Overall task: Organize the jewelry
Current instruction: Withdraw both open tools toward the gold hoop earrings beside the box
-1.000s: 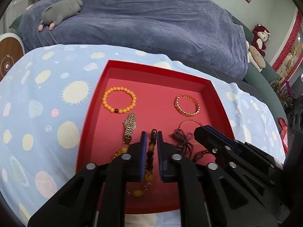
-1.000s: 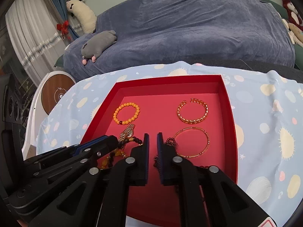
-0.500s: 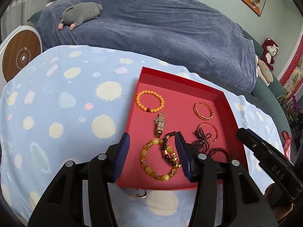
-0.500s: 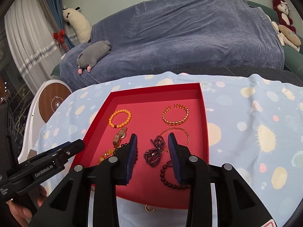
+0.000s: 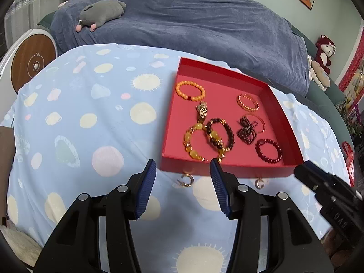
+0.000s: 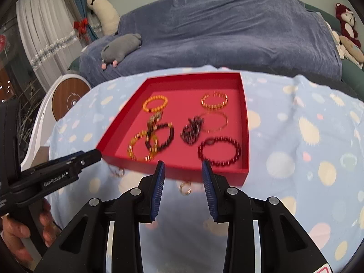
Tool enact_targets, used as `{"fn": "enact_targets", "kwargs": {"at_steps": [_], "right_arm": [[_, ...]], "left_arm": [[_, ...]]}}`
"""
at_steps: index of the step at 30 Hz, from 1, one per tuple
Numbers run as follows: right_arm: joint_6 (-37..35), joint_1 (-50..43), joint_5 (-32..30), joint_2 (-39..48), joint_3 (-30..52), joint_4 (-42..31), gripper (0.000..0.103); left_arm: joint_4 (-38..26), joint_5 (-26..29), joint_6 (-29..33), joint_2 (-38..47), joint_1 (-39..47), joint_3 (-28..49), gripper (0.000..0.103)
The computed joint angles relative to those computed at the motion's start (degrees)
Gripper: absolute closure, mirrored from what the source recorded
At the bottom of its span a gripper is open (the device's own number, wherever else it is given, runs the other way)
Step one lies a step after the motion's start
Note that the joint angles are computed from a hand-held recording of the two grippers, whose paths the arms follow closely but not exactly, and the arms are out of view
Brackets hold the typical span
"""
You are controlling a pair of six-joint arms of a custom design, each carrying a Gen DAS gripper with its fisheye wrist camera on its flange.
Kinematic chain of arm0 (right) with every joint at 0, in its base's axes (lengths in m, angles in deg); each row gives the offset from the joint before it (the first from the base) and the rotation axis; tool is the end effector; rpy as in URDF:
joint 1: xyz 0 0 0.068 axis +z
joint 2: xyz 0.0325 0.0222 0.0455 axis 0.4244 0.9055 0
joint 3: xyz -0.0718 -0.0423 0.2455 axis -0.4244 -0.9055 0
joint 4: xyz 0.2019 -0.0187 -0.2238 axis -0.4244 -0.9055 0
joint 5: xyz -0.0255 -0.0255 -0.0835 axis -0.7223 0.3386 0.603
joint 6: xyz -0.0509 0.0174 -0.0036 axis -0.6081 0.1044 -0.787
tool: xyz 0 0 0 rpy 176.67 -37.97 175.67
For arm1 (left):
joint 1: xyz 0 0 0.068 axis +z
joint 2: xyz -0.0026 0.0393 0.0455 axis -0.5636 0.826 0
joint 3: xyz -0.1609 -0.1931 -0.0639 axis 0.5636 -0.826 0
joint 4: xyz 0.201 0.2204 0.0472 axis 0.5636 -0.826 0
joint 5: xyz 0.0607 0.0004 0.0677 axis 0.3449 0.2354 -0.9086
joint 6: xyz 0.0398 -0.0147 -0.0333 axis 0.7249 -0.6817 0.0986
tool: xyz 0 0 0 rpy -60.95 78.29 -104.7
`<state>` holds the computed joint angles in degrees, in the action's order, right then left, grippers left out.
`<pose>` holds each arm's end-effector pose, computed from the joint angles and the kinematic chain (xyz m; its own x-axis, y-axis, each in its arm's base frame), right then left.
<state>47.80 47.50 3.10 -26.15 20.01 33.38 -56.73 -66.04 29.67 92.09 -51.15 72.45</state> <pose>0.2217 0.0829 0.2155 -0.7058 0.2583 -0.6597 0.1527 0.9648 0.2143 0.3061 -0.0993 0.2187 -0.7803 0.1527 -0.6065 0.3288 0.9250 -0.1902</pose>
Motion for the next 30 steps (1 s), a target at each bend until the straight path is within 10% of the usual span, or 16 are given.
{"fn": "enact_targets", "kwargs": {"at_steps": [30], "right_arm": [[4.0, -1.0, -5.1, 10.0, -2.6, 6.2, 0.070]], "left_arm": [[1.7, -1.7, 0.8, 2.6, -2.4, -3.4, 0.051]]}}
